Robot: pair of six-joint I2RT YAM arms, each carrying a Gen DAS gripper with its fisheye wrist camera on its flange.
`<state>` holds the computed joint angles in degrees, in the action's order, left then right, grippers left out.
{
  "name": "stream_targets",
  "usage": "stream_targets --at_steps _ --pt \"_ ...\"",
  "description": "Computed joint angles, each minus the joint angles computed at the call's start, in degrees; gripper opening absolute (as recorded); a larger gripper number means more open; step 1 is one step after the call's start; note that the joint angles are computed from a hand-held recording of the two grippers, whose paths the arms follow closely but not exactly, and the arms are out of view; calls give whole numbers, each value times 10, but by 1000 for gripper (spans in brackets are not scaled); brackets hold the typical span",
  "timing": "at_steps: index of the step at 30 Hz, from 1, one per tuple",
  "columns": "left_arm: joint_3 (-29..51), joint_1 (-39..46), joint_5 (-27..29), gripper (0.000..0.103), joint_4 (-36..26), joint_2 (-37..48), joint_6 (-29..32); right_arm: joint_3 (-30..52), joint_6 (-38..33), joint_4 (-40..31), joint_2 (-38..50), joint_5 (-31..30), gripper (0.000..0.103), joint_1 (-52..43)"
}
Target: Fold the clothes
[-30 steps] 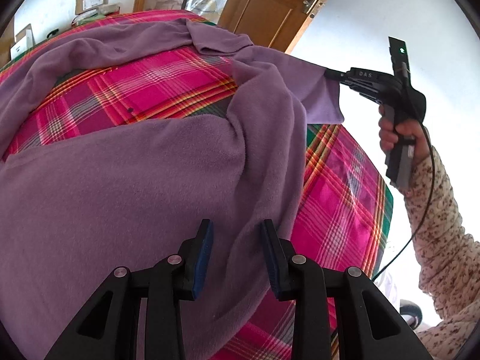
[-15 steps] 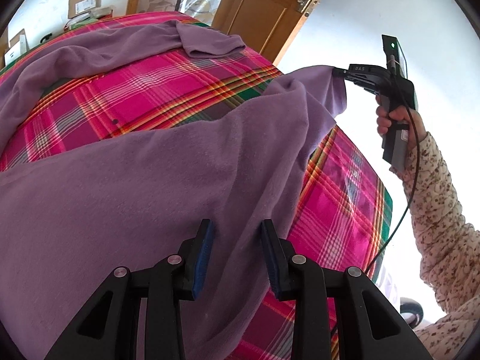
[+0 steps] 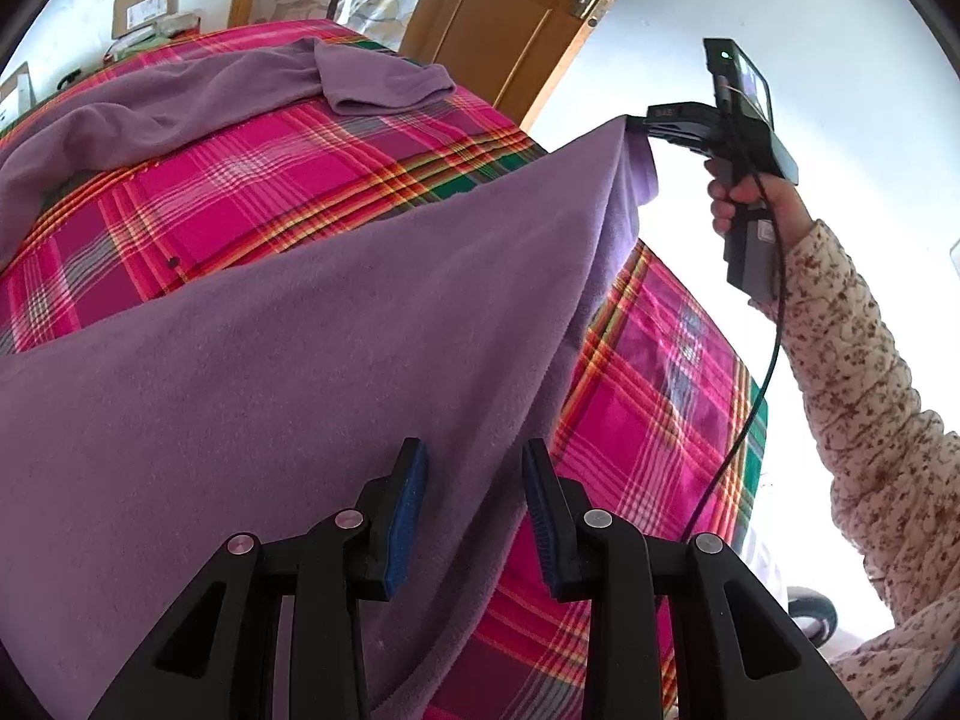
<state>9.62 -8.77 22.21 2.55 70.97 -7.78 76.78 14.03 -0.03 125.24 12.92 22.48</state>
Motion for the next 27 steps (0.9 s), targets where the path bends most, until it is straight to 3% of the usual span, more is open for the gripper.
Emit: stream_targets --at_steps 8,11,18,27 --pt "34 65 7 34 -38 -11 38 52 -17 -42 40 26 5 7" --pt "65 83 -28 34 -55 -9 66 58 -8 -53 54 9 5 -3" --pt "147 65 -103 34 -21 128 167 44 14 -52 67 -27 6 -18" --pt "201 37 -124 34 -33 211 222 50 18 -64 71 -27 6 -15"
